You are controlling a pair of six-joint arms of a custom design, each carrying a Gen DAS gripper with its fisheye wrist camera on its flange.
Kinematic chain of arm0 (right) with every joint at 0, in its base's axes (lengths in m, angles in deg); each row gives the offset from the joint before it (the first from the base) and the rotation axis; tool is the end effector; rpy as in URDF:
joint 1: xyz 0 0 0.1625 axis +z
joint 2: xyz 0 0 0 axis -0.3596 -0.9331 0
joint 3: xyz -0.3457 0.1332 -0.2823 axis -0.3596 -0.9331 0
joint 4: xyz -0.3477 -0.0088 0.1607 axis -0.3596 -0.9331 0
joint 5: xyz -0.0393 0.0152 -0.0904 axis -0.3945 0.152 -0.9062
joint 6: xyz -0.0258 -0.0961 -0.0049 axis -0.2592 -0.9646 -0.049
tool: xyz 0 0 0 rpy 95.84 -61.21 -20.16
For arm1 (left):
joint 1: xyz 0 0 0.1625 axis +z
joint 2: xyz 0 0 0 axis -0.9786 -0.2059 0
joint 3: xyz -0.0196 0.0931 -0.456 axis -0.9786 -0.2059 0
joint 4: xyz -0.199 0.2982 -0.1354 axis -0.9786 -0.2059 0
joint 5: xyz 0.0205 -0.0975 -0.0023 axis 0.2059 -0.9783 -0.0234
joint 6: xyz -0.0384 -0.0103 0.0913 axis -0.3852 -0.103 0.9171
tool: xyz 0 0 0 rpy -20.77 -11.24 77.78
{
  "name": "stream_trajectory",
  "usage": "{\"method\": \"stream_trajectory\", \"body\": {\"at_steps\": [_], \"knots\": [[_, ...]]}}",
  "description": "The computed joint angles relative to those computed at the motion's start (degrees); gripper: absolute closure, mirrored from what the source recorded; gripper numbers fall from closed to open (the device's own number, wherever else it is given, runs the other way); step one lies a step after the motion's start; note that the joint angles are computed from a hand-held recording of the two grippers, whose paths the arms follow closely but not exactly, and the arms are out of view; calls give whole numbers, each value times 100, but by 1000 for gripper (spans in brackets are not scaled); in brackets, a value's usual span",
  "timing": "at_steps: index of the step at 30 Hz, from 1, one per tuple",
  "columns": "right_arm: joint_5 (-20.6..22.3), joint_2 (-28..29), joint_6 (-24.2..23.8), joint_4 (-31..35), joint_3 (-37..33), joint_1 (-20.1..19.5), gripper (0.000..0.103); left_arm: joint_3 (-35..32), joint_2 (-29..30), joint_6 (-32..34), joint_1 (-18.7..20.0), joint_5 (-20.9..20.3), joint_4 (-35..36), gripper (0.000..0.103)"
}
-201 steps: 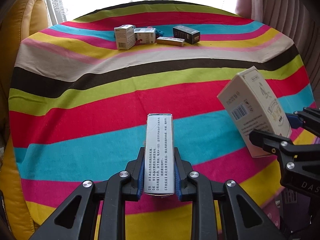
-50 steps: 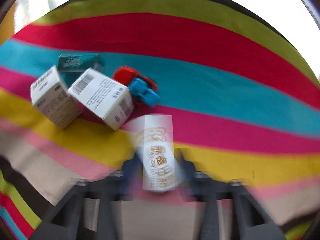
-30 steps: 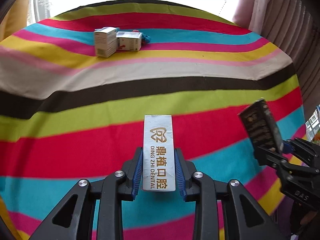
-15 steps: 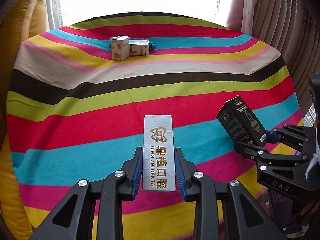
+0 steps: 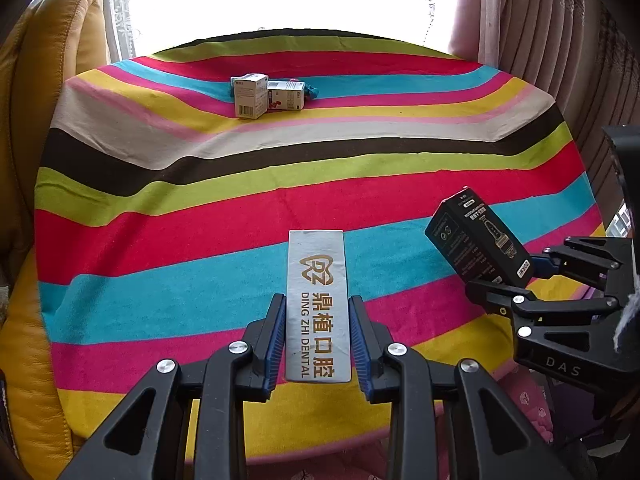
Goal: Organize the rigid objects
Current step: 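Carry the DORMI box and DING ZHI DENTAL box over the storage bin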
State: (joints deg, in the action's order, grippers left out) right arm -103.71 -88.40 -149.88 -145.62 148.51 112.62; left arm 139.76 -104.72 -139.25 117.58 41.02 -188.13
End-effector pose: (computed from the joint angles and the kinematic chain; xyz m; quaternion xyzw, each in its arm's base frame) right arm 0.1178 -0.7152 0.2740 0.4955 -0.8328 0.0604 0.2395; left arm -0.3854 -0.6065 -0.0133 -0.0604 0.8310 -0.3775 0.4040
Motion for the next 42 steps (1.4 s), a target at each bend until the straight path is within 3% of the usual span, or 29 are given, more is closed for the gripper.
{"method": "stream_trajectory", "body": {"at_steps": [9,31,42], "knots": [[28,-241,-98,-97,178,-72,60,-185,129,152,-136,-6,146,71],[333,-857,167,129,124,-726,60,-1231,908,1784,-402,-185,-89,71],[565,-1183,371,407,130,-1111,60,-1869,1339,2855,-489,-476,-308,71]]}}
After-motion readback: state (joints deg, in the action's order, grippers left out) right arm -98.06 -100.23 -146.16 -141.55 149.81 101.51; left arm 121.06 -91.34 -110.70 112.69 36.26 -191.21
